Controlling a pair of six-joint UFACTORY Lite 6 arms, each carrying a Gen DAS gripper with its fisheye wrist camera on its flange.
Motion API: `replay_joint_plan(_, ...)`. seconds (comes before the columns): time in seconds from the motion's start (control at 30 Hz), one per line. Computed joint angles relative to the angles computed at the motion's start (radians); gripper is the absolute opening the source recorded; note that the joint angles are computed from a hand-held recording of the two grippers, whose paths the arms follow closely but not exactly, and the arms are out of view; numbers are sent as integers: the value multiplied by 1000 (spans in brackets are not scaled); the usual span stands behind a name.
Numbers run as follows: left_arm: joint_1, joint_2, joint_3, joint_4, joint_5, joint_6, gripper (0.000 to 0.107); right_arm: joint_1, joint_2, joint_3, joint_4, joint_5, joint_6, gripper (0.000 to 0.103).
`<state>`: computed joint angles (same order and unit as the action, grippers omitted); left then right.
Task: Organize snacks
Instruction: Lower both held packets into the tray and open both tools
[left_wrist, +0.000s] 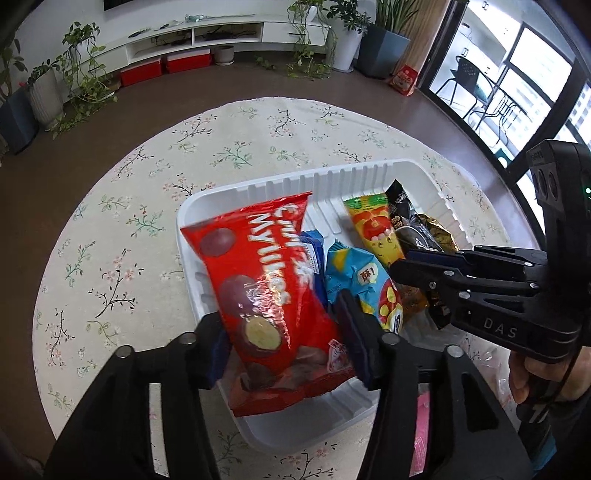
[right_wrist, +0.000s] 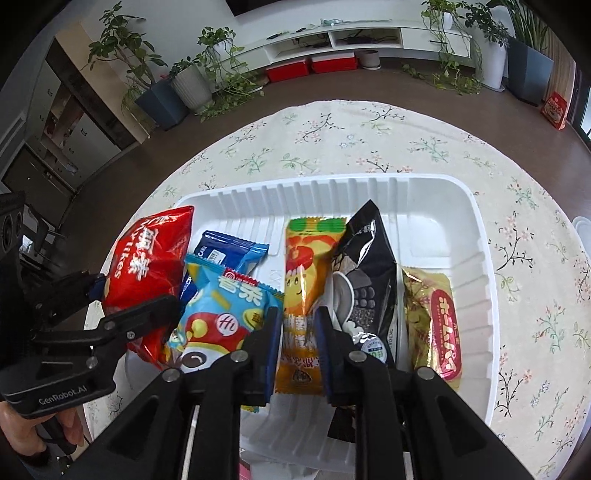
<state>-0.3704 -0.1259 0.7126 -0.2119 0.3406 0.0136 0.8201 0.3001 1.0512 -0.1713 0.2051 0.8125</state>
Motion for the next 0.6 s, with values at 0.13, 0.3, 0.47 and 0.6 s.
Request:
replay_joint_plan(0.13, -1, 7, -2, 12, -13, -16, 60, 3, -9, -9, -38, -3, 41, 35)
replay_joint_plan(0.3, 2, 3, -3, 5, -18, -10, 69, 8, -45, -40, -87, -6, 90, 40)
replay_joint_plan(0.47, 14, 0, -15, -78, -41, 79, 77, 22, -114, -86, -167, -13, 185, 44)
replay_joint_plan(0.6, 37, 12, -25, -224, -64, 230, 77, 40, -176, -128, -256, -8, 277, 44)
